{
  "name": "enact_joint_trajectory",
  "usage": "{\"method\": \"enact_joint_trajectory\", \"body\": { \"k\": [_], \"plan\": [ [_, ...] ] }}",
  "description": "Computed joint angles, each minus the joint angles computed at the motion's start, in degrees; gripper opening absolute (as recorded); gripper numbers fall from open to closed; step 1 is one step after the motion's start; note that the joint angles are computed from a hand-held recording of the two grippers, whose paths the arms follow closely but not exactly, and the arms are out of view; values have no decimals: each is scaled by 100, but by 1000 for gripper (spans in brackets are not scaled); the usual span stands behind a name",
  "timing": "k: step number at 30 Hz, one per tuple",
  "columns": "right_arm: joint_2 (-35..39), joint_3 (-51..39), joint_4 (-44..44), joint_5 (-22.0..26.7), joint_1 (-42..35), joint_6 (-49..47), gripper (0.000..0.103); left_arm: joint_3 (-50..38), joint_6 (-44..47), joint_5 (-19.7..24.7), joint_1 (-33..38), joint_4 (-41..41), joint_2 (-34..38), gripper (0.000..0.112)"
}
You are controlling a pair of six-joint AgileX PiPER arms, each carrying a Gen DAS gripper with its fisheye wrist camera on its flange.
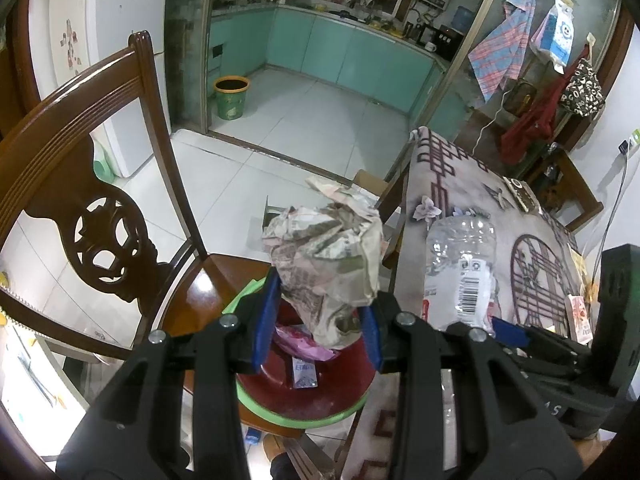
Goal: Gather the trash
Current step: 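Open both tools to drop the bottle and paper into the bucket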
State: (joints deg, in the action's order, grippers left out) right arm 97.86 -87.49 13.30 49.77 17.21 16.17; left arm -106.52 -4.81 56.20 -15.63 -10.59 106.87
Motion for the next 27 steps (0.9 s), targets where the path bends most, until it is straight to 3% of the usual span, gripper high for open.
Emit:
{"method": "enact_joint_trajectory", "body": {
  "k": [1, 2, 3, 6, 10, 27],
  "plan": [
    [68, -71, 34, 15, 7, -32, 58, -60, 28, 20, 13, -31, 50, 37],
    [174, -183, 117, 95, -15, -99, 75, -123, 52, 46, 23, -55, 93, 41],
    [228, -265, 64, 110, 3, -13, 80, -199, 21, 59, 15, -16, 149, 44],
    [153, -236, -204, 0, 25, 238, 79, -283, 24, 24, 23, -30, 211, 52],
    [-51, -152, -616, 7, -70, 529, 79, -372, -125, -150, -110, 269, 169, 70],
    [-1084, 797, -1029, -105, -424, 1040, 79, -380, -413, -554, -648, 984, -651, 71]
  ]
}}
